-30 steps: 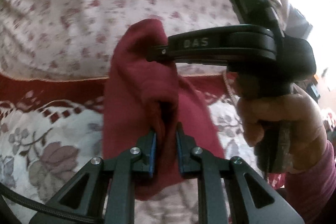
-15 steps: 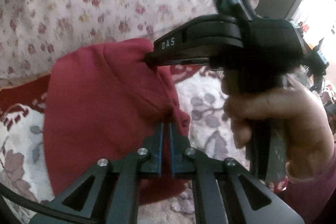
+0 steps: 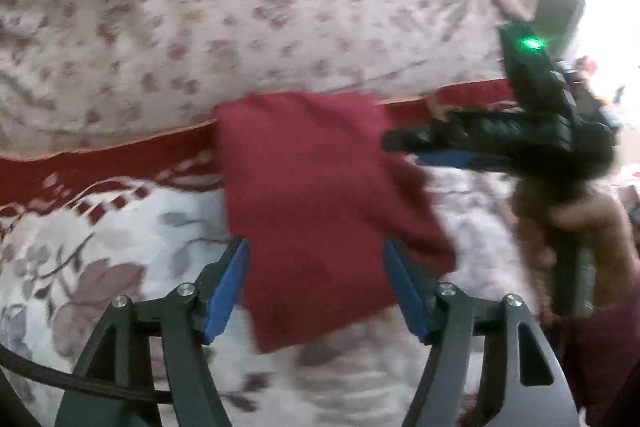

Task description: Fold small clothes

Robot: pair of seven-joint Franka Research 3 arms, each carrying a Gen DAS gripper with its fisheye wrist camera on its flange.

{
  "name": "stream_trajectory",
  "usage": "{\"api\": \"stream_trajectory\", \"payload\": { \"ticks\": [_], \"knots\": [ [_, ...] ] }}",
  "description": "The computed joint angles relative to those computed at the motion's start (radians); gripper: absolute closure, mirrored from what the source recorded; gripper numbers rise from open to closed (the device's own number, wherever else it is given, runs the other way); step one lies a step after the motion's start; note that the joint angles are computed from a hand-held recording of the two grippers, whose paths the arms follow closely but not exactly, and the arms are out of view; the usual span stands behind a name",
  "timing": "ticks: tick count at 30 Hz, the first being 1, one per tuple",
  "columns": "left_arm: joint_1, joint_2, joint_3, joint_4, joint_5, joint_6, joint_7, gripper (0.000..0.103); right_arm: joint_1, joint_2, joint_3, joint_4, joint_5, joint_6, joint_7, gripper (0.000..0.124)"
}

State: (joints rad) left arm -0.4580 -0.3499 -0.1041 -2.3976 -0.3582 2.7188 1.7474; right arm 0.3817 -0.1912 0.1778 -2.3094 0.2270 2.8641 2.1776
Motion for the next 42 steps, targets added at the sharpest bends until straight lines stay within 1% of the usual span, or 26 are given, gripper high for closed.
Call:
{"api": "stream_trajectory", "payload": {
  "ticks": [1,3,4,6,7,8,10,11,13,14,15,17,18,20,22,23,26,28,30,31,32,34,36,37,40,42],
  "knots": [
    [0.012,0.006,-0.004,-0.006,0.008,0.002,-0.018,0.035,-0.01,0.019,0.015,0.012,-0.029,-0.021,0.028,0.048],
    [0.002,0.028,0.012,-0.013,-0.03,0.016,-0.011,0.035,-0.033,0.058,0.044,0.033,-0.124,-0.067,0.133,0.048],
    [0.008,0.041,0.007,-0.015,-0.031,0.03,-0.02,0.035,-0.031,0.077,0.046,0.036,-0.155,-0.061,0.165,0.049],
    [0.029,0.05,-0.009,-0.024,-0.006,0.055,-0.04,0.035,-0.039,0.094,0.055,0.036,-0.295,-0.042,0.266,0.063],
    [0.037,0.057,-0.016,-0.02,0.013,0.054,-0.051,0.035,-0.04,0.09,0.057,0.039,-0.358,-0.044,0.3,0.089],
    [0.031,0.061,-0.01,-0.015,0.009,0.048,-0.04,0.035,-0.037,0.072,0.057,0.042,-0.403,-0.066,0.318,0.099],
    [0.021,0.061,0.003,-0.016,-0.019,0.057,-0.017,0.034,-0.042,0.02,0.069,0.031,-0.492,-0.086,0.352,0.102],
    [0.018,0.063,0.007,-0.017,-0.032,0.064,-0.012,0.031,-0.054,0.003,0.081,0.029,-0.536,-0.108,0.38,0.102],
    [0.017,0.071,0.007,-0.013,-0.047,0.069,-0.01,0.03,-0.086,-0.012,0.121,0.043,-0.654,-0.214,0.46,0.102],
    [0.024,0.081,0.0,-0.008,-0.039,0.069,-0.018,0.029,-0.084,-0.001,0.116,0.048,-0.663,-0.237,0.475,0.102],
    [0.032,0.087,-0.008,-0.006,-0.027,0.068,-0.028,0.029,-0.076,0.014,0.096,0.036,-0.637,-0.223,0.473,0.102],
    [0.045,0.094,-0.023,-0.006,-0.001,0.07,-0.05,0.029,-0.067,0.011,0.064,-0.009,-0.607,-0.135,0.48,0.099],
    [0.047,0.094,-0.026,-0.007,0.006,0.072,-0.054,0.029,-0.06,-0.001,0.051,-0.024,-0.572,-0.111,0.464,0.098],
    [0.052,0.096,-0.033,-0.01,0.022,0.08,-0.069,0.029,-0.061,-0.034,0.043,-0.045,-0.522,-0.095,0.458,0.081],
    [0.049,0.099,-0.031,-0.009,0.025,0.082,-0.071,0.029,-0.121,-0.077,0.093,-0.056,-0.597,-0.107,0.559,0.076],
    [0.051,0.102,-0.033,-0.008,0.033,0.082,-0.075,0.028,-0.151,-0.087,0.123,-0.05,-0.649,-0.111,0.602,0.076],
    [0.062,0.11,-0.045,-0.01,0.068,0.096,-0.104,0.025,-0.156,-0.047,0.142,-0.001,-0.705,-0.094,0.581,0.076],
    [0.062,0.115,-0.046,-0.01,0.08,0.101,-0.112,0.024,-0.149,0.015,0.15,0.057,-0.761,-0.121,0.571,0.076],
    [0.059,0.121,-0.042,-0.007,0.081,0.102,-0.11,0.023,-0.13,0.079,0.139,0.112,-0.801,-0.168,0.564,0.076],
    [0.056,0.124,-0.04,-0.005,0.077,0.103,-0.108,0.022,-0.119,0.108,0.127,0.132,-0.796,-0.194,0.553,0.076],
    [0.056,0.128,-0.04,-0.004,0.076,0.105,-0.109,0.021,-0.111,0.12,0.111,0.134,-0.797,-0.199,0.557,0.076],
    [0.056,0.134,-0.041,-0.002,0.074,0.107,-0.108,0.02,-0.105,0.128,0.076,0.115,-0.831,-0.147,0.613,0.076],
    [0.056,0.135,-0.042,-0.002,0.073,0.107,-0.105,0.019,-0.088,0.12,0.044,0.094,-0.833,-0.114,0.627,0.076],
    [0.058,0.134,-0.044,-0.002,0.076,0.105,-0.107,0.019,-0.078,0.115,0.033,0.088,-0.833,-0.108,0.632,0.076],
    [0.065,0.131,-0.049,-0.004,0.088,0.103,-0.122,0.019,-0.043,0.071,0.026,0.082,-0.787,-0.164,0.603,0.073],
    [0.063,0.129,-0.048,-0.006,0.088,0.102,-0.124,0.019,-0.036,0.017,0.029,0.034,-0.75,-0.122,0.593,0.069]
  ]
}}
